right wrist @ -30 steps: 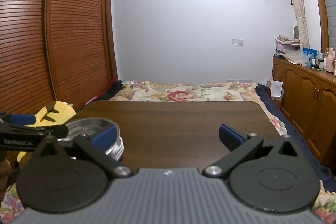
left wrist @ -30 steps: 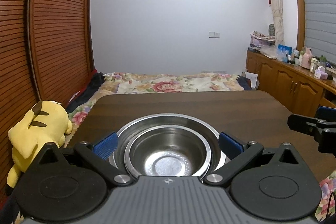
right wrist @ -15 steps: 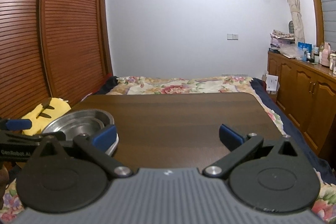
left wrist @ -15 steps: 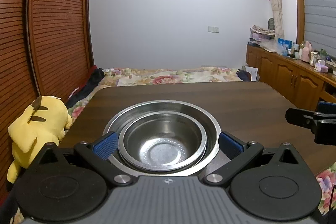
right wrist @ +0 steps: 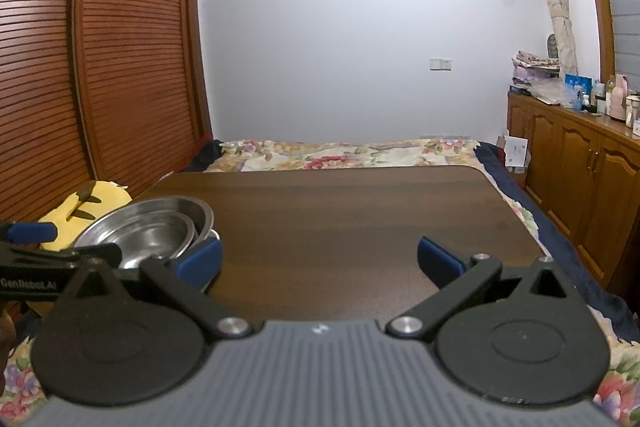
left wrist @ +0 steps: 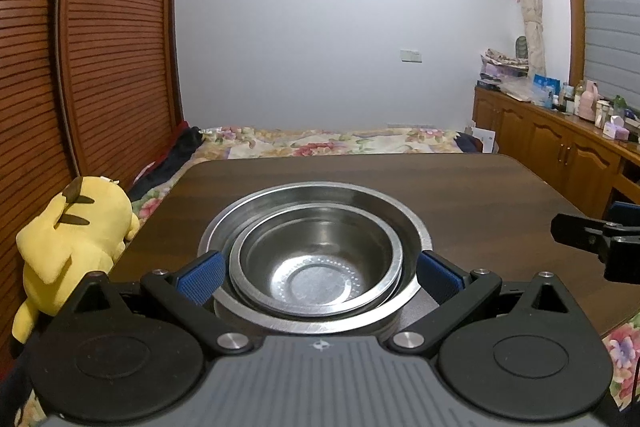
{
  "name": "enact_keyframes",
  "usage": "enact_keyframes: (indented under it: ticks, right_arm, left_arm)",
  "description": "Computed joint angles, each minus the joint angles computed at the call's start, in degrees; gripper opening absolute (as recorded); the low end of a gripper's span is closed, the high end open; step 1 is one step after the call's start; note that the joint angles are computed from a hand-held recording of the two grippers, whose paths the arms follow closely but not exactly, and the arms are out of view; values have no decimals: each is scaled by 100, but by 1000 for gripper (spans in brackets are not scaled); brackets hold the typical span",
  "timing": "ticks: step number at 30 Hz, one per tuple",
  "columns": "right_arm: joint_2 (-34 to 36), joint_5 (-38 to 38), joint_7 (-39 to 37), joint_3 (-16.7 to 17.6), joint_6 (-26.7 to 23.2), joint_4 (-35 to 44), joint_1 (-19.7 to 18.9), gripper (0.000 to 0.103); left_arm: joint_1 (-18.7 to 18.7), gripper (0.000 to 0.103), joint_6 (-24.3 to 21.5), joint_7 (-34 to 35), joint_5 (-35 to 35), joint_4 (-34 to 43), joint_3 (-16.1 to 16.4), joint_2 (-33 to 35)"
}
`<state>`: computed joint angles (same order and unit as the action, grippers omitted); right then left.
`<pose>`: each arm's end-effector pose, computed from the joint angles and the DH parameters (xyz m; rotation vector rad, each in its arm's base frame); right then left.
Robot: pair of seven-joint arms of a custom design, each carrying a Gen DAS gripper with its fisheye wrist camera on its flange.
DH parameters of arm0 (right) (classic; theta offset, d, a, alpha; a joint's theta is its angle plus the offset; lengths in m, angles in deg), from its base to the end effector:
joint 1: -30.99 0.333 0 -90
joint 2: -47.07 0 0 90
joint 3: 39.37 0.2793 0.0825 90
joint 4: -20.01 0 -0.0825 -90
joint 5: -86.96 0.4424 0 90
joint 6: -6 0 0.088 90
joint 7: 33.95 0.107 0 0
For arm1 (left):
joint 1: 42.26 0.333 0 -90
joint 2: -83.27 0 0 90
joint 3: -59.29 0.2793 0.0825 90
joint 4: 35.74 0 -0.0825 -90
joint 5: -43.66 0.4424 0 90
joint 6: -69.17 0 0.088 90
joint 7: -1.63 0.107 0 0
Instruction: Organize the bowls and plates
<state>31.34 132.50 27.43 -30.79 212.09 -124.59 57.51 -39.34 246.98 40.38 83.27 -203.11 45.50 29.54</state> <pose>0.4597 0.2152 0.4456 -1.5116 1.2759 -0.8240 0.3818 -0.1153 0.4595 -1.5234 1.5165 -0.9385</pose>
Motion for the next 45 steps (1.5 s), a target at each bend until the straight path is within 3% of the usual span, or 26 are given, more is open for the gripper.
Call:
enact_keyframes:
  ticks: [45]
  right_arm:
    - [236,232,-148,25,255,40,23,103]
  left_arm:
    - [164,103,62,-137,78,-69,-133,45]
